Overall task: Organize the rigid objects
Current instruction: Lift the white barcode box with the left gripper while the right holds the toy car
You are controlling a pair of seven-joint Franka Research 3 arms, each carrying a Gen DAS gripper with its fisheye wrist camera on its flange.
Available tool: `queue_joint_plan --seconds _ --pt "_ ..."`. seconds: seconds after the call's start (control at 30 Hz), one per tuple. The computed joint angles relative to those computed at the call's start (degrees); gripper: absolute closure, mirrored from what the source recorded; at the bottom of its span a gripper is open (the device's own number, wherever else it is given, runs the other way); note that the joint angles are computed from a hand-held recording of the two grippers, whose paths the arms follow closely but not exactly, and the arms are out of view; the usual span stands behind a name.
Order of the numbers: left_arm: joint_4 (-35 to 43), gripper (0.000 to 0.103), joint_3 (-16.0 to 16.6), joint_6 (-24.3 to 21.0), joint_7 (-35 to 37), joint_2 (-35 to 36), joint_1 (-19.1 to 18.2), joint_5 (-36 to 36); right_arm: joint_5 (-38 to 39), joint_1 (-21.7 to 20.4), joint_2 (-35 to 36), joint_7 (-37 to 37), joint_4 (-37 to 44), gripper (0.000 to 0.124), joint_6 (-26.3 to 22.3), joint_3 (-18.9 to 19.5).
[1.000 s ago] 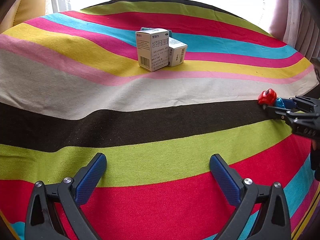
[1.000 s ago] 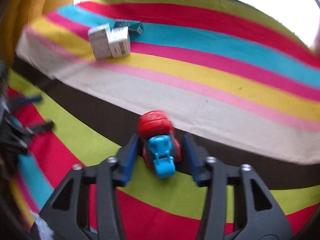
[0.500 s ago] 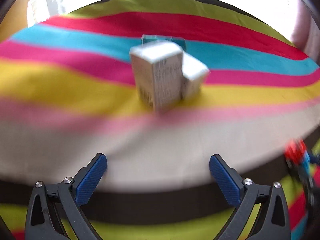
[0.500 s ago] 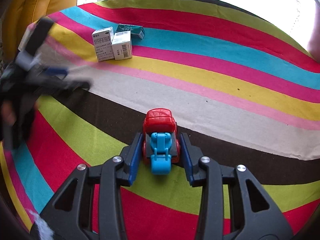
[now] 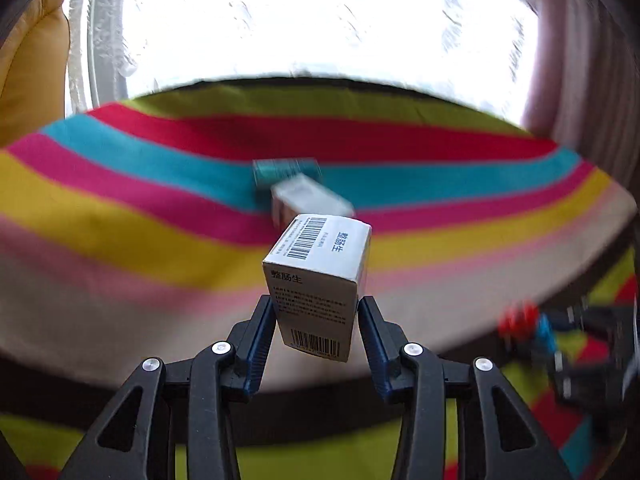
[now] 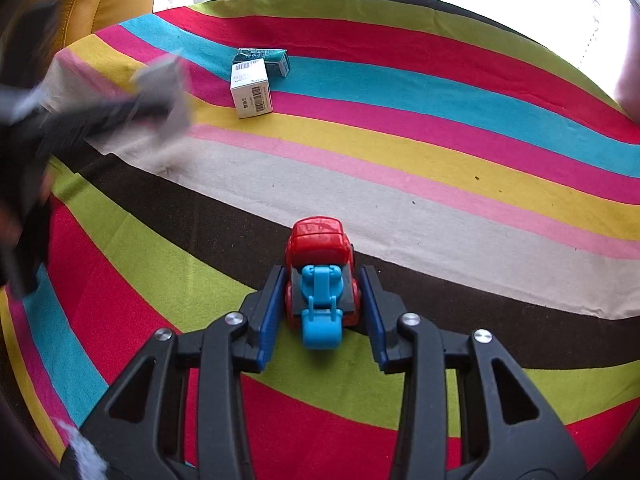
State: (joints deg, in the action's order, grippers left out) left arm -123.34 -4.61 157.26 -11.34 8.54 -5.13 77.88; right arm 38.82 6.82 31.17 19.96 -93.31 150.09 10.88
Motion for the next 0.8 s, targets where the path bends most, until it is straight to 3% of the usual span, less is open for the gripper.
queue_joint_plan --seconds 0.1,0.2,0.27,0.4,0.43,0.53,0.63,0.77,0.8 --pt "-6.15 0.058 -1.27 2.8 4.89 -3.2 0.05 -5.96 0.01 -0.17 0.08 -0.25 0.15 0.082 -0.27 0.07" --pt "-10.72 0.046 -2.13 3.77 9.39 -5.62 0.18 -12.8 0.05 -0.13 -0.03 -0.23 0.03 0.082 -0.25 0.06" --pt "-12.19 0.037 -2.74 1.24 5.55 -7.15 -0.49 -8.95 0.08 -0.14 -0.02 -0.32 0.03 0.082 -0.26 0.06" --pt "-12.54 0.035 -3.33 2.86 -0.39 -8.3 0.17 -6.0 0.12 -0.04 -0.04 -0.16 -0.05 0.082 -0.12 0.01" --pt "-10.32 0.035 -3.01 3.72 2.82 -6.96 0.43 -8.48 0.12 0.05 -0.13 0.02 -0.19 0.082 0.08 -0.04" --pt "-9.33 0.028 -3.11 4.63 2.92 -5.71 0.37 -9.77 0.04 0.2 -0.24 0.61 -0.34 0.082 0.42 -0.14" --pt "-8.67 0.028 -2.56 3.07 4.14 -4.19 0.24 -13.55 0.19 0.0 -0.64 0.54 -0.76 0.082 0.34 -0.02" --pt "-7.94 0.032 -1.19 3.07 -2.05 -3.48 0.52 -12.92 0.12 0.05 -0.47 0.63 -0.52 0.082 0.26 -0.11" --pt "-7.59 0.055 -1.18 2.62 -2.15 -3.24 0.45 -13.24 0.09 0.08 -0.42 0.69 -0.46 0.082 0.28 -0.12"
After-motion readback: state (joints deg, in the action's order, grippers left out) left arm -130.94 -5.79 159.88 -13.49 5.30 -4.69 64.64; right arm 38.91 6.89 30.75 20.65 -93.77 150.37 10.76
